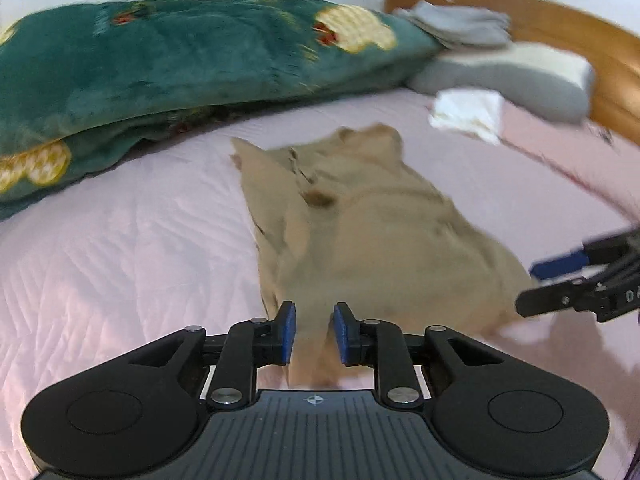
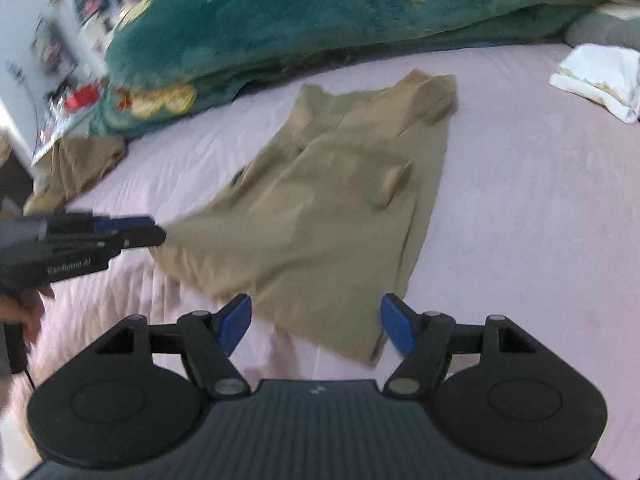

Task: Fold clothes
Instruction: 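Release the hem with the right gripper while the left gripper holds it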

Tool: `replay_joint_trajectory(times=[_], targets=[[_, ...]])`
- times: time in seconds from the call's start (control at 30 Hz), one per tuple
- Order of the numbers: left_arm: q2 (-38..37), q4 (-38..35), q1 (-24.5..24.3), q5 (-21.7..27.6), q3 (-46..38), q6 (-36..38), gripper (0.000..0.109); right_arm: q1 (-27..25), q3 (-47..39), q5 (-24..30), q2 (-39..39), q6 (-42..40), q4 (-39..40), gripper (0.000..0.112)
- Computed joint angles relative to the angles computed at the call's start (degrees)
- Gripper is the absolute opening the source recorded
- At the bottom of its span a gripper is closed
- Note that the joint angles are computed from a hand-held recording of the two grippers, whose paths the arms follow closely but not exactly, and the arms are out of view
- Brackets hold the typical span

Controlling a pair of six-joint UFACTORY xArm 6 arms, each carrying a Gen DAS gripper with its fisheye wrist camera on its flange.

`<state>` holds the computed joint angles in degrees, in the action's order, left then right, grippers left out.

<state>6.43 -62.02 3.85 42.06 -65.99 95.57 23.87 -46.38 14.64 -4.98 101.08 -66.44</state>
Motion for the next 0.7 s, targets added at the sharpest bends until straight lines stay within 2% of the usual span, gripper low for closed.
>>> replay_joint_trajectory(times=[0.13,0.3,0.4,0.57,0.63,0.7], targets=[[0.3,0.6,-0.2,-1.8,0.9,1.2,0.027,2.1,-2.0,4.5,2.2,1.4,-1.4,0.072],[-1.0,0.7,1.8,-0.4,1.1,0.0,0.031,1.3,-1.0,1.9,1.1,0.6,0.0,0.074],[1.3,4.4,2.9,4.1,-1.7,-2.9,0.032,0.5,-1.2,0.1,2.2,-0.6,0.7,0.079],[2.2,5.5,-0.2,-0.3,-0.7,-2.3,0.034,1.4,-3.5,1.0,5.1,0.7,-1.2,0.092],[3.4,6.1,-1.1,-0.8,-1.5,-4.1,0.034,1.6,-4.3,1.9,6.1,-0.6,-0.7,0.092],[3.9,6.4,-1.6,-1.1,-1.9,-5.1,0.034,1.6,-4.6,2.4,6.5,3.9,-5.4,0.088]])
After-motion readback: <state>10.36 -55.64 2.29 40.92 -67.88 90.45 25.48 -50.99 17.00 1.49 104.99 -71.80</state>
